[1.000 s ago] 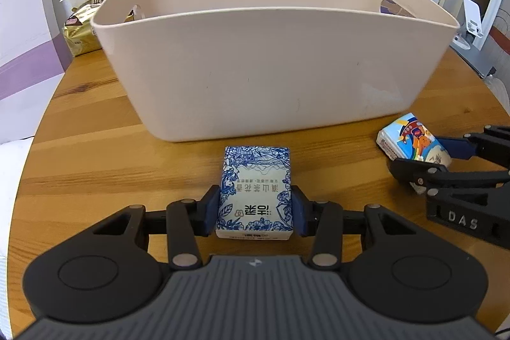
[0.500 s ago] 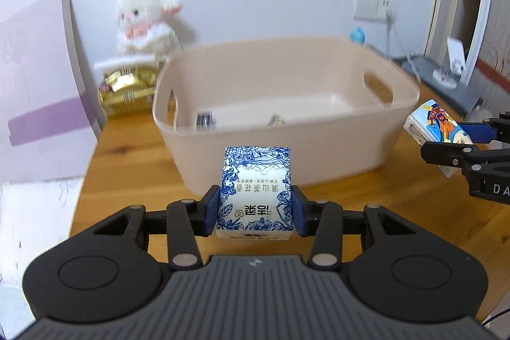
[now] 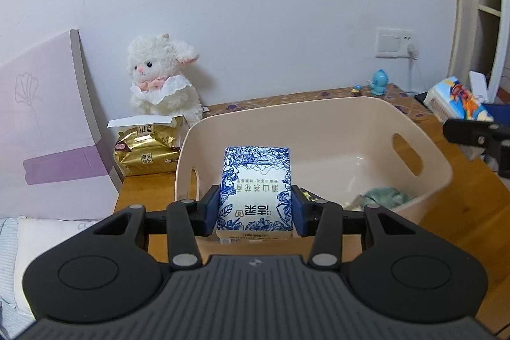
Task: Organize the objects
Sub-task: 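Carry both packs over the beige bin and open both grippers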
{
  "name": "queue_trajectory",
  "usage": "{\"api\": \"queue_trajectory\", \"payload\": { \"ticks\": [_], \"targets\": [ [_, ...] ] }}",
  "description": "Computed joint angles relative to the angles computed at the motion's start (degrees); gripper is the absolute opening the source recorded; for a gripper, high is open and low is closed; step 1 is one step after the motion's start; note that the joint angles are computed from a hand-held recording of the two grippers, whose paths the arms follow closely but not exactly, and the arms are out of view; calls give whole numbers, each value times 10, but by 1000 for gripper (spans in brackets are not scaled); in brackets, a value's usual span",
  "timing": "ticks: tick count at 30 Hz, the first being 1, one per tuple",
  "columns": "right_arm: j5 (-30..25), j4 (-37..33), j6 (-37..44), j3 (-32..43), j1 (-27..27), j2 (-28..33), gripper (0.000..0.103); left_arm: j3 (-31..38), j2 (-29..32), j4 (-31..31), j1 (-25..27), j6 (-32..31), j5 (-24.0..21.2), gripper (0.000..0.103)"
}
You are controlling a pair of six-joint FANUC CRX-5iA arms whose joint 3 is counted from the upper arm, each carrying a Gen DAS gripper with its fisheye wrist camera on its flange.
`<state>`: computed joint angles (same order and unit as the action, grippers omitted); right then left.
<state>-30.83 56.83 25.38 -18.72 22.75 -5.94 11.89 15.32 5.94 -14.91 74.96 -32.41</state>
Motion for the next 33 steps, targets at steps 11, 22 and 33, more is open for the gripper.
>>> {"api": "queue_trajectory", "payload": {
  "ticks": [11,22,33],
  "targets": [
    [-51,-110,105,121,-15,118,42,194,131,-121,-27,98,-148,48],
    [-135,-200,187,188,-7,179,52,258,184,-130,-32,99,-223,48],
    [-103,-145,130,145,0,137,96,195,137,-122,-35,89,-153,90]
  ]
}}
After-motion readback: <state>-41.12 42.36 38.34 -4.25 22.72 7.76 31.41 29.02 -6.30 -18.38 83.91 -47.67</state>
